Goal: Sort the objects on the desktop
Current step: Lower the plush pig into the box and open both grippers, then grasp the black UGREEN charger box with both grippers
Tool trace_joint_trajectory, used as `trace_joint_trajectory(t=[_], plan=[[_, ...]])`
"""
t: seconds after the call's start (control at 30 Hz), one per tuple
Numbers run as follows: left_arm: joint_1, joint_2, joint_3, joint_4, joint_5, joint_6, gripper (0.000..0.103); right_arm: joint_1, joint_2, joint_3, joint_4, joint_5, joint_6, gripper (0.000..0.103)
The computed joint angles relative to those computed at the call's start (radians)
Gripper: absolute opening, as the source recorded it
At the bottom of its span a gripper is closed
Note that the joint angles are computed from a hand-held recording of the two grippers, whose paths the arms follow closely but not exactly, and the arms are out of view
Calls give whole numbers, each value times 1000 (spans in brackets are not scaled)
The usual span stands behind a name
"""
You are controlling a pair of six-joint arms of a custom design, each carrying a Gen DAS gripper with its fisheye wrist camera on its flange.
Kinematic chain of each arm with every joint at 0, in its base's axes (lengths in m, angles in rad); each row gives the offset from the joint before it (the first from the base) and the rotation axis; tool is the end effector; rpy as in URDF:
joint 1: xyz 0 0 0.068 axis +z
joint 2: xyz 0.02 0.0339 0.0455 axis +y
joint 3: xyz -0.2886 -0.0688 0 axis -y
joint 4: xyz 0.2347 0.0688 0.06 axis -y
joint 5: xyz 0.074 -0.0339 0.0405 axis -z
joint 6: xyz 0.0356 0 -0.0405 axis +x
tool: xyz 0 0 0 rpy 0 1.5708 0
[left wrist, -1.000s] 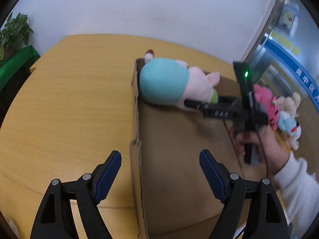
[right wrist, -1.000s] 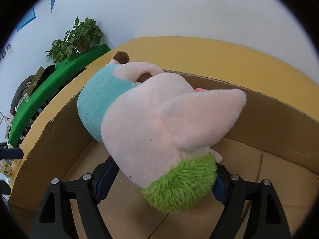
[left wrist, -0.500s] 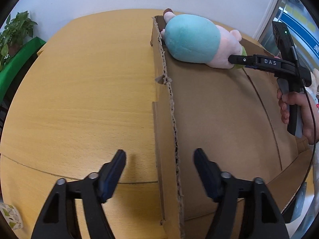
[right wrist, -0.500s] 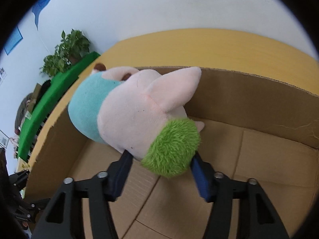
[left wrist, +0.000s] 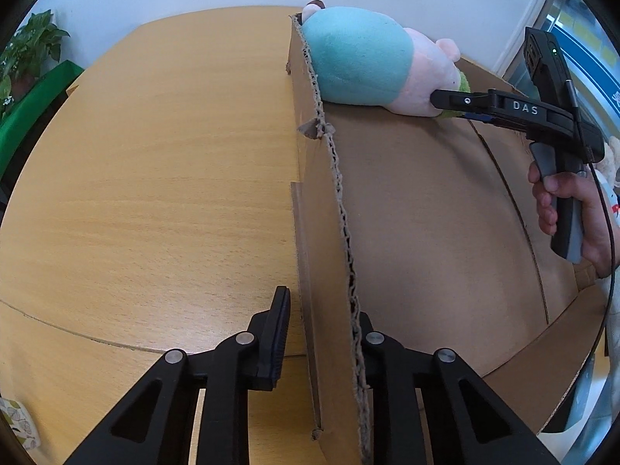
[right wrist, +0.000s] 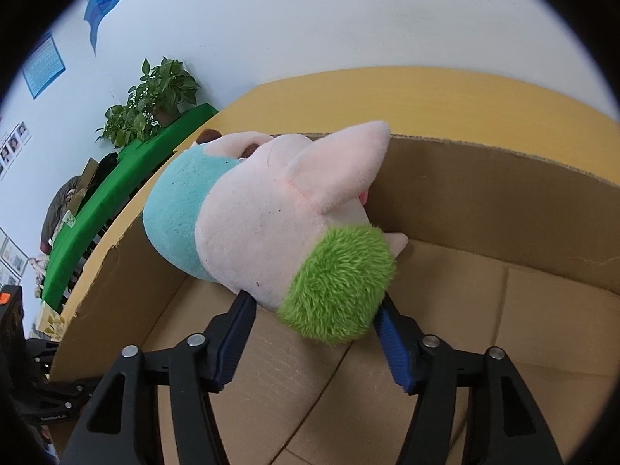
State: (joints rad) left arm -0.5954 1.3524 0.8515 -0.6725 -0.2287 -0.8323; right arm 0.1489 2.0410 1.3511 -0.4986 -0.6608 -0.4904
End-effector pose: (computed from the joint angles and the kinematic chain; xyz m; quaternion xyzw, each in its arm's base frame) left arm 0.1984 -0.1247 0.2350 -0.1375 0.9644 -0.0439 0.2215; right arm 0.4003 0.0821 0.1729 -0.3503 0.8623 0.2833 0.2312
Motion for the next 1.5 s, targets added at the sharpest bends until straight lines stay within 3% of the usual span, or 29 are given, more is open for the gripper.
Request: trace_joint_trajectory(t=[0.17, 0.3, 0.4, 0.5, 0.6, 0.7, 0.73, 0.8, 1.0, 1.07, 1.13, 1.27, 1.33, 1.4, 1.5], plan=[[7, 5, 16, -16, 4, 14, 20, -22, -72, 26, -126, 20, -30, 64], [26, -13, 3, -18, 8, 45, 20, -139, -282, -26, -268, -17, -181, 73], [21, -32, -15, -16, 7, 40, 20, -322, -425, -88, -425, -95, -366, 80], [28, -6, -8, 1, 4, 59, 20, -598, -468, -132, -642, -136, -654, 81], [45, 4, -11, 22, 15, 73, 20, -747, -457, -224, -618, -48, -777, 81], [59, 25, -5, 41, 29, 76, 20, -820, -410, -350, -500, 68, -817, 81], [56, 37, -1, 46, 28, 80, 20, -849, -440, -401, -437, 56, -843, 80], [45, 39, 4, 33, 21, 77, 20, -890, -441, -399, -487, 25, -910, 79], [10, 41, 16, 9, -5, 49, 22, -911, -469, -402, -482, 14, -895, 79], [-12, 19, 31, -30, -50, 23, 38, -938, -459, -362, -537, -12, -926, 80], [-67, -49, 40, -98, -131, -58, 55, -1002, -435, -295, -683, -53, -1047, 80], [-247, -182, 102, -287, -320, -261, 70, -1186, -357, -188, -987, -9, -1405, 82], [-401, -196, 162, -428, -431, -414, 80, -1256, -322, -193, -1010, 71, -1509, 82], [-570, -201, 199, -540, -512, -561, 89, -1283, -276, -217, -969, 142, -1514, 82], [-696, -154, 214, -454, -535, -576, 90, -1285, -205, -250, -924, 204, -1463, 82]])
